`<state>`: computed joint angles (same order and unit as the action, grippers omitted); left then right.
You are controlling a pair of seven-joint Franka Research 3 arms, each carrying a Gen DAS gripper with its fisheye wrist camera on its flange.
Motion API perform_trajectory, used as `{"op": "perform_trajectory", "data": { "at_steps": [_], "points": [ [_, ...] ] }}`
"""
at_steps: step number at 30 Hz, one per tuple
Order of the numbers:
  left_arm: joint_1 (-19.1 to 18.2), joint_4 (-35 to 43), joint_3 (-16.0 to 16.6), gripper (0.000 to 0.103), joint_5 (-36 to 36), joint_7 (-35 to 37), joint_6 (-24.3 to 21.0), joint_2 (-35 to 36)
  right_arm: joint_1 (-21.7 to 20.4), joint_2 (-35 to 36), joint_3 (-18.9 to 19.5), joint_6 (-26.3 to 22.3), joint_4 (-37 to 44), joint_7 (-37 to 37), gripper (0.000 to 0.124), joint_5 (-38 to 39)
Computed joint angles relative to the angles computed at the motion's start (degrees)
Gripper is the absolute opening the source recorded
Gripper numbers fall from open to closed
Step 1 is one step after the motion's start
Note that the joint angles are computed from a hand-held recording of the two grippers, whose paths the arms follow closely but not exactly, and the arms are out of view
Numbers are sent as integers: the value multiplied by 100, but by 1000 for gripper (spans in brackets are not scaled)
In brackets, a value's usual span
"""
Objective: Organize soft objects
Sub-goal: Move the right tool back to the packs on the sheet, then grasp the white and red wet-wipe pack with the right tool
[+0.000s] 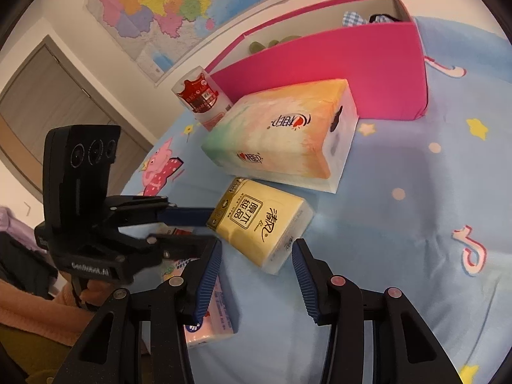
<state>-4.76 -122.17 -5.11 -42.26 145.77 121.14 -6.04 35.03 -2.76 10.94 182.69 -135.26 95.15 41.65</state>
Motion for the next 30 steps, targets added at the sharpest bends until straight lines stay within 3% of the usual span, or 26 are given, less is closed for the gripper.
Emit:
{"op": "perform_trajectory", "data": {
  "at_steps": [7,11,17,23,26,30],
  "points": [
    [223,-238,303,47,-238,128,234,-370,460,-17,-171,-256,409,-1925,47,1476],
    [326,-392,391,47,-62,-72,439,-461,281,279,30,-531,883,-2460,47,1719],
    [429,-677,552,47,38,-201,477,-642,-1,917,202,-1087,1562,-1630,47,488],
    [513,-829,672,48,181,-348,494,-725,-24,1339,95,-1596,2000,-419,47,-964],
    [536,-829,706,59,190,-343,360,-688,-107,1397,199,-1620,2071,-333,49,-1128],
    [536,-857,692,60,137,-176,223,-679,-157,1470,279,-1639,2162,-278,49,-1223]
  ]
}}
